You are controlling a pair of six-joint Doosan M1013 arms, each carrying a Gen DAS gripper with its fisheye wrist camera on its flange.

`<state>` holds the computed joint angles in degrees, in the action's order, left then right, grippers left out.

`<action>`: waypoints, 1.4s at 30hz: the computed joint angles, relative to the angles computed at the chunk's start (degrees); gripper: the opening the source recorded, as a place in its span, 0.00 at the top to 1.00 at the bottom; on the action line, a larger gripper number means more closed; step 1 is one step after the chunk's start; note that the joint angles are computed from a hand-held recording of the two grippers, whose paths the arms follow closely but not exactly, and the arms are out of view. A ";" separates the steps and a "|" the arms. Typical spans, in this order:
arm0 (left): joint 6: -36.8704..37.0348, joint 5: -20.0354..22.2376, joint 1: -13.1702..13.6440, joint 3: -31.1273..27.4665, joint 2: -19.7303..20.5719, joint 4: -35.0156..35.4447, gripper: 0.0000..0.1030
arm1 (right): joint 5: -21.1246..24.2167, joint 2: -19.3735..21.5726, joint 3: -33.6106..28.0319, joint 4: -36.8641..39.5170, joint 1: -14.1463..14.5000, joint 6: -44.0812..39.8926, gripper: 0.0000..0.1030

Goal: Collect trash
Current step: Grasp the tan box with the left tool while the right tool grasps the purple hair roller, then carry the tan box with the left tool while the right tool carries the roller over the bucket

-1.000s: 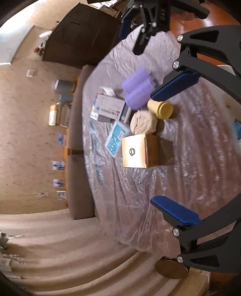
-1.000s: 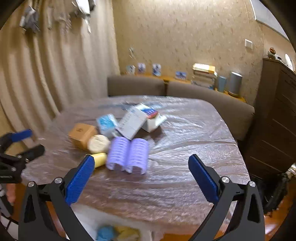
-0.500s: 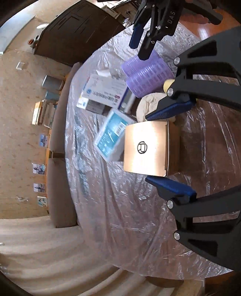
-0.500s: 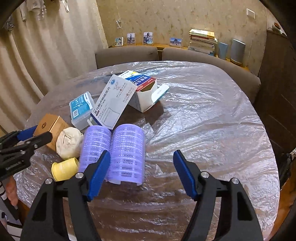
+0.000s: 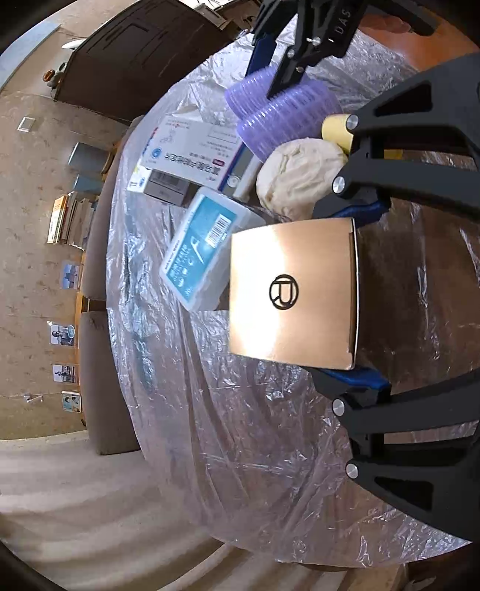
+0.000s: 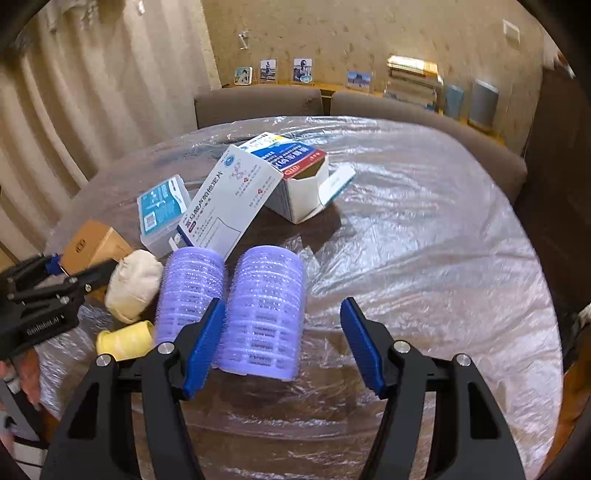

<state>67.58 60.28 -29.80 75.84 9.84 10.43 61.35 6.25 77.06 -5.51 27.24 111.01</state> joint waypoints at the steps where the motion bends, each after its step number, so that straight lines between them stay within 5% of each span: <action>1: -0.01 -0.26 -0.07 0.22 -0.09 0.32 0.42 | 0.21 0.17 -0.18 -0.55 0.24 -0.42 0.43; 8: -0.88 -1.89 -0.04 1.44 -1.27 0.83 0.42 | -1.11 -0.26 0.85 8.83 -2.34 -3.47 0.56; 21: -4.52 -5.06 -0.07 4.96 -6.01 -0.56 0.42 | -7.86 -4.68 4.57 18.70 -5.90 -5.85 0.58; 42: -11.02 -3.13 -5.97 9.76 -10.88 3.99 0.42 | -5.95 -9.14 7.58 18.43 -2.85 -9.19 0.58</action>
